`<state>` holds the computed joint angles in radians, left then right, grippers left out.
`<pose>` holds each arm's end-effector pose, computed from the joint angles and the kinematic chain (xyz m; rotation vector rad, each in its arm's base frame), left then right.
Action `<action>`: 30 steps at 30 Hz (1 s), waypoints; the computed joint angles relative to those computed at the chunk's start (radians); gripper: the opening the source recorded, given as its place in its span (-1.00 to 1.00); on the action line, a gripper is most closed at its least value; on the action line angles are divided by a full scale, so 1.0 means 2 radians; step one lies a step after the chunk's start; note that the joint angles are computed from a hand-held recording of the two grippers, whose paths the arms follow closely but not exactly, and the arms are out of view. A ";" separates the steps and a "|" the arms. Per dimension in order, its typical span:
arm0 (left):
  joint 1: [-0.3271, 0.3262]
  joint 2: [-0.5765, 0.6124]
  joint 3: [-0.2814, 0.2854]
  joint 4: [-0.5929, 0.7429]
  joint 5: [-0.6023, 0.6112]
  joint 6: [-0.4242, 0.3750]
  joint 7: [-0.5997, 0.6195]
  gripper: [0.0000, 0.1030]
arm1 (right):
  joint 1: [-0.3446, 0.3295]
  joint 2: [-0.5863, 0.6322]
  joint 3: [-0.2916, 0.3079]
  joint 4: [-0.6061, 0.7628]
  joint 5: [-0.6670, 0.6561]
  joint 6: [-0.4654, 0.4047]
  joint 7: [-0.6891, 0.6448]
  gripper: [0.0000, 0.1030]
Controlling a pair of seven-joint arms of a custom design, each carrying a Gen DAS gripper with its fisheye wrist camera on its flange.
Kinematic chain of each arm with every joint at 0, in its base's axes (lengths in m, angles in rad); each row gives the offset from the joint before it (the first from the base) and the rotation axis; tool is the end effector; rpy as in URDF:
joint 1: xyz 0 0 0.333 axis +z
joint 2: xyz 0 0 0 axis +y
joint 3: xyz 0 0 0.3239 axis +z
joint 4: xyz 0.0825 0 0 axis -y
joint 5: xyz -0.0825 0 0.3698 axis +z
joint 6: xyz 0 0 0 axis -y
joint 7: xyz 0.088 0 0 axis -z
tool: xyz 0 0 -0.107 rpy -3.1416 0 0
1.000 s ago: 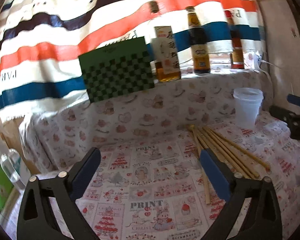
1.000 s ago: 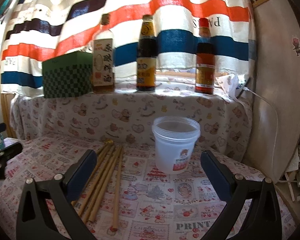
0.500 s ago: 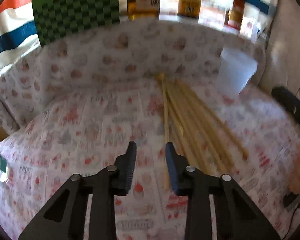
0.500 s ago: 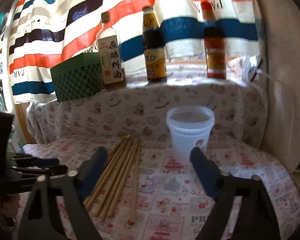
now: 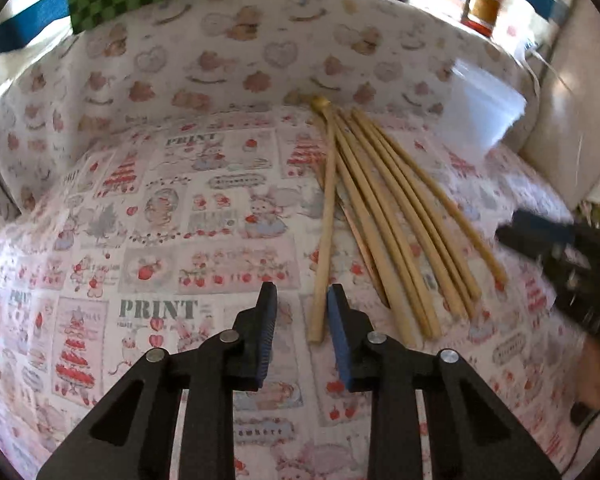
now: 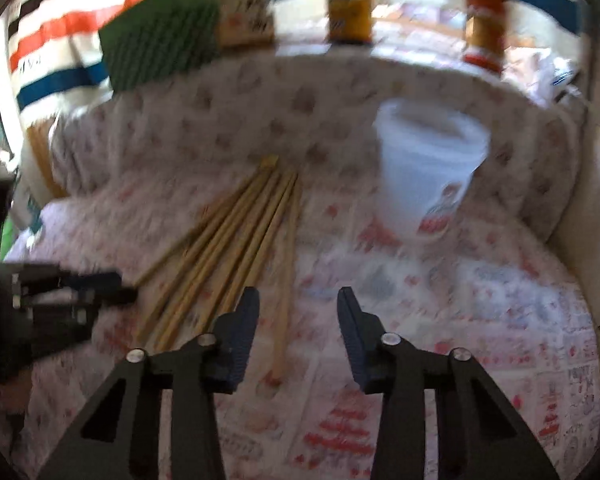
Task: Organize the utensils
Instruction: 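Lower the left tool onto one chopstick and close it while the right tool grasps another, then lift the held chopstick with the left tool while the right tool carries its chopstick toward the cup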
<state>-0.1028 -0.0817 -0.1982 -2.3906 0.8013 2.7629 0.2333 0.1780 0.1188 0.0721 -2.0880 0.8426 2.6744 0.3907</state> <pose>0.4705 -0.1787 0.4064 -2.1517 1.5117 -0.5843 0.5751 0.1224 0.4275 -2.2662 0.9858 -0.3031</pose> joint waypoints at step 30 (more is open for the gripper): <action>-0.005 -0.110 -0.029 -0.025 0.384 -0.089 -0.345 -0.89 | 0.002 -0.070 -0.022 -0.025 0.367 -0.002 -0.279 -0.88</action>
